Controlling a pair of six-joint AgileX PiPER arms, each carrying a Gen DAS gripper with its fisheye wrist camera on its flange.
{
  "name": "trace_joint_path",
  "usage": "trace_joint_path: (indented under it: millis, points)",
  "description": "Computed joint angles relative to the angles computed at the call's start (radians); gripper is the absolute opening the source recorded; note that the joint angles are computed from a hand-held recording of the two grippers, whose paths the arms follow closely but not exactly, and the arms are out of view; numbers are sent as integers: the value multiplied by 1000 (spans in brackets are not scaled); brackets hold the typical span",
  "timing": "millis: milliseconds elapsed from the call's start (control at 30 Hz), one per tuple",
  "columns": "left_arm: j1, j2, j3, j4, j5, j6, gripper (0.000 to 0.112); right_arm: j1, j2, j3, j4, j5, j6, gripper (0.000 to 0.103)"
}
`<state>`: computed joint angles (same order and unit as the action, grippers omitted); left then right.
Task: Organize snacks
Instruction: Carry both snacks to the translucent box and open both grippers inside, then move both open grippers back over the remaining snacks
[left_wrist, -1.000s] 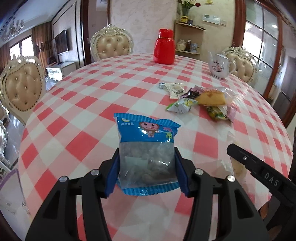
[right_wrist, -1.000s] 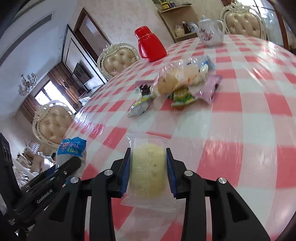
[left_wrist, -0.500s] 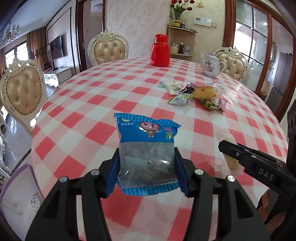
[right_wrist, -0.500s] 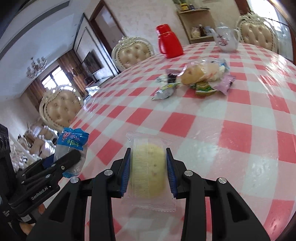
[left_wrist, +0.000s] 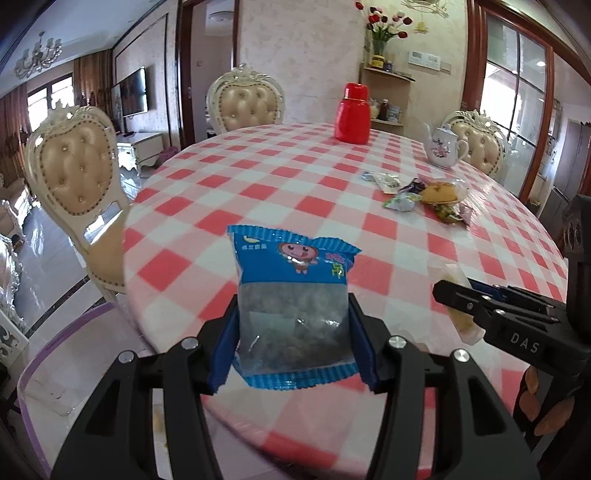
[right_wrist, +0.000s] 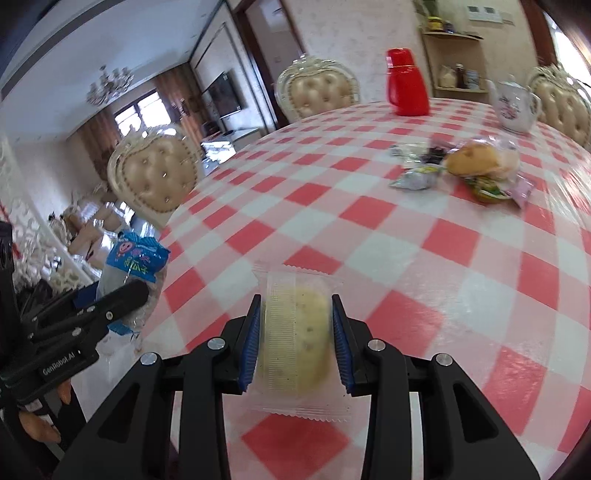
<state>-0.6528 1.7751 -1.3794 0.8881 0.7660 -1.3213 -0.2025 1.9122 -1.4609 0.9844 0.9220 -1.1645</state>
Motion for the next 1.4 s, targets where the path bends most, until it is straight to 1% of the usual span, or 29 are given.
trace_joint_path:
  millis: [167,267,367,467,567,600,700,767,833,900,967,1000,1033,1067,1100,1133,1167,1233,1267,1300,1333,1367,1400]
  points:
    - [33,-104,143,11,-27,-21,54,72,-82,103,-5,-36,-61,35]
    - [53,-157,190,23,-24,-29,54,113,-121,151,-6,-64,-89,35]
    - [74,-197,214,12,-14,5,54,155,-150,186,-15,-82,-98,35]
    - [100,-233,232,-36,5,105,54,196,-183,219,-17,-86,-118,35]
    - [162,-283,247,-172,-24,298,54,240,-210,245,-24,-84,-141,35]
    - [179,-295,247,-197,-9,347,54,257,-219,254,-23,-86,-147,35]
    - [187,-317,260,-195,61,418,54,314,-244,291,-17,-89,-181,35]
    - [216,-352,296,-239,73,484,54,354,-263,323,-24,-90,-209,35]
    - [244,-386,343,-260,77,508,54,391,-274,345,-41,-84,-228,35]
    - [273,-414,394,-272,84,509,55,426,-279,365,-60,-67,-254,35]
    - [304,-424,435,-286,86,515,56,448,-276,373,-78,-22,-277,36]
    - [320,-412,447,-294,97,527,59,450,-277,378,-75,0,-298,38]
    - [325,-397,448,-292,112,529,59,452,-276,379,-80,14,-307,38]
    - [326,-377,442,-283,130,524,66,448,-278,382,-76,29,-327,45]
    - [322,-356,431,-264,158,502,72,439,-285,389,-58,27,-346,57]
    - [315,-346,424,-243,173,472,83,427,-291,395,-42,24,-360,61]
    - [310,-345,420,-227,179,448,85,405,-295,392,-23,25,-366,65]
    - [298,-351,400,-227,192,428,85,358,-286,370,0,33,-363,65]
    - [285,-351,386,-221,203,414,85,319,-280,358,19,33,-360,67]
    - [262,-348,362,-199,216,379,85,290,-272,346,35,27,-358,71]
    - [236,-343,334,-171,215,332,89,249,-256,330,55,21,-358,73]
    - [218,-336,314,-155,211,303,97,213,-237,312,71,10,-352,75]
    - [188,-320,271,-126,191,257,98,187,-219,294,77,-6,-337,76]
